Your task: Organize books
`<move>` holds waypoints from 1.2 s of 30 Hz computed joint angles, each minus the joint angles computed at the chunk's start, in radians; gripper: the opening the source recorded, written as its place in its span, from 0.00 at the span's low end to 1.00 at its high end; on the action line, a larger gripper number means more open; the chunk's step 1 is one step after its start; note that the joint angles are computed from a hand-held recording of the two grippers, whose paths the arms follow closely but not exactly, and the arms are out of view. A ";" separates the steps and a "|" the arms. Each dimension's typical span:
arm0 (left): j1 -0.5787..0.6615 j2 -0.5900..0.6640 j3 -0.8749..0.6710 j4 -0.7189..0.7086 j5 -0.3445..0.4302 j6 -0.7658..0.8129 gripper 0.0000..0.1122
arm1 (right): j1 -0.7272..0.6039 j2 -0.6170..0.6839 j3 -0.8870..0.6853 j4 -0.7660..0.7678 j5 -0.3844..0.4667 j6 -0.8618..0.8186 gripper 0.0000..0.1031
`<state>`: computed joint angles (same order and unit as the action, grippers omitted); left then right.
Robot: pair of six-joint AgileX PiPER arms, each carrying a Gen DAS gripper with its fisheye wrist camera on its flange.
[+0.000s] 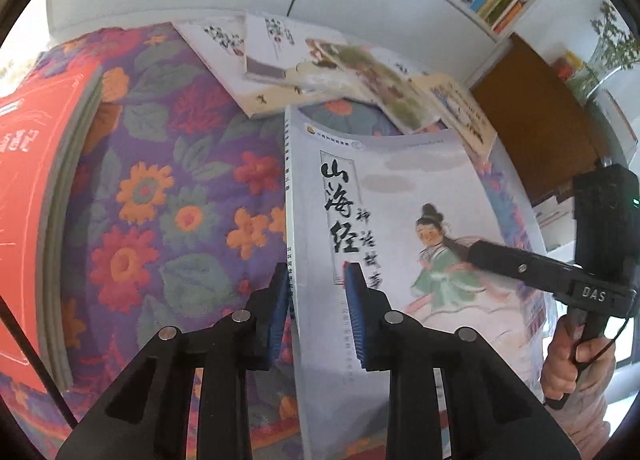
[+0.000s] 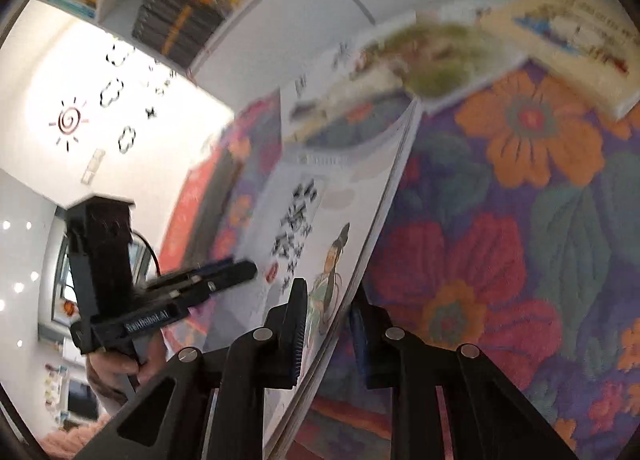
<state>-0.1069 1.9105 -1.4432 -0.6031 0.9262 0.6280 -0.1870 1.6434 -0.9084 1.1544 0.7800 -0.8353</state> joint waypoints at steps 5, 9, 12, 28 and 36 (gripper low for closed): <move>0.020 -0.009 -0.010 -0.055 0.021 0.014 0.21 | 0.016 -0.054 -0.007 -0.002 -0.015 0.017 0.20; 0.044 -0.042 -0.006 -0.093 0.033 0.044 0.21 | 0.053 -0.092 -0.012 -0.035 -0.056 0.056 0.20; 0.066 -0.059 -0.010 -0.113 0.046 0.060 0.21 | 0.067 -0.144 0.005 -0.018 -0.087 0.051 0.20; 0.250 -0.056 -0.098 -0.202 0.147 0.162 0.21 | 0.311 -0.159 -0.134 -0.148 -0.254 0.237 0.20; 0.394 0.047 -0.248 -0.275 0.248 0.173 0.21 | 0.442 -0.016 -0.321 -0.256 -0.298 0.372 0.20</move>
